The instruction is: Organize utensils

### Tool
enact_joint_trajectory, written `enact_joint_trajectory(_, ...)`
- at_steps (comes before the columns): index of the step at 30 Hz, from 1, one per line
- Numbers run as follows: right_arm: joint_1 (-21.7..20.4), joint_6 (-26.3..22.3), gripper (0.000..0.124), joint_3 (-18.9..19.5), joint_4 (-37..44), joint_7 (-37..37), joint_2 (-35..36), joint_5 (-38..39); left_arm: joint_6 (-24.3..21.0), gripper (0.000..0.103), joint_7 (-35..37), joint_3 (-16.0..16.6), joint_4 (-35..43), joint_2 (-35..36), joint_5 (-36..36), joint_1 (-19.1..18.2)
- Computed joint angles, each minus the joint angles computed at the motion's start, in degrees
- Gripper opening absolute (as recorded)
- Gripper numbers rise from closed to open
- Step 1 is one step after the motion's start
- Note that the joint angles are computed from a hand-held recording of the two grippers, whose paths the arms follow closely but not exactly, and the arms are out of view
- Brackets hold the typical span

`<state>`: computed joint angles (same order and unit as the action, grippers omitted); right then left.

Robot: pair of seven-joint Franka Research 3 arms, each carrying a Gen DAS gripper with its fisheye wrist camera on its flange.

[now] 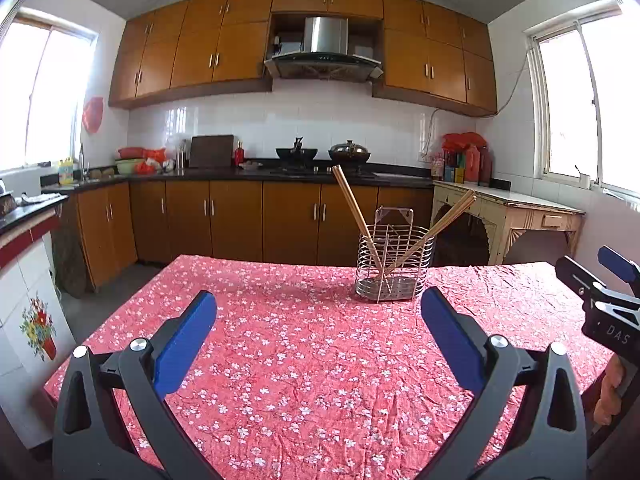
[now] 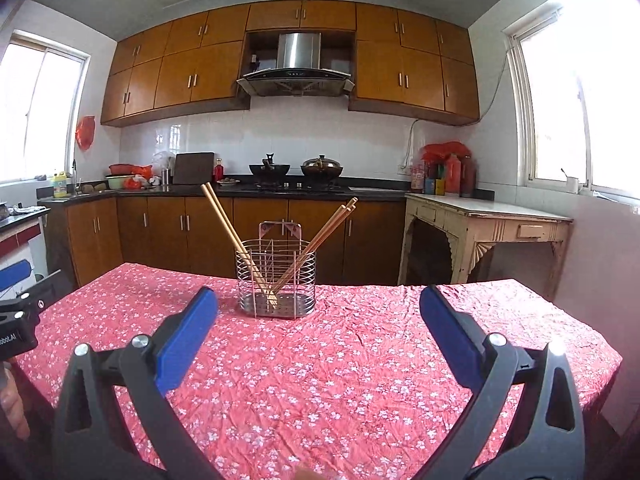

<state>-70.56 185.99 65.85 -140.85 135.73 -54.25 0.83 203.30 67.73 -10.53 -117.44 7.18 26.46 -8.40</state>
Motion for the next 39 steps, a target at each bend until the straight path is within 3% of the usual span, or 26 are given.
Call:
enact_joint_trajectory(4,0.5,2.6,0.099,0.4,-1.0,-0.3,0.4,0.3,2.8,0.101,6.6,1.1,-2.8,-1.2,-5.8,-2.2)
enact_joint_trajectory(8,1.1,3.6,0.099,0.6,-1.5,-1.4,0.4,1.2,3.6,0.101,3.1,0.2,-2.5,-1.1,-1.9,-0.4)
enact_joint_trajectory(16,1.7,3.1,0.099,1.4,-2.5,-2.0,-1.8,2.5,3.9,0.101,5.8,0.5,-3.2,-0.6,-4.4,-1.2)
enact_joint_trajectory(39,1.3,3.5,0.099,2.2,-3.4,0.3,-3.7,3.2,5.5,0.101,3.6,0.3,-4.2,-0.6,-2.3,-0.6)
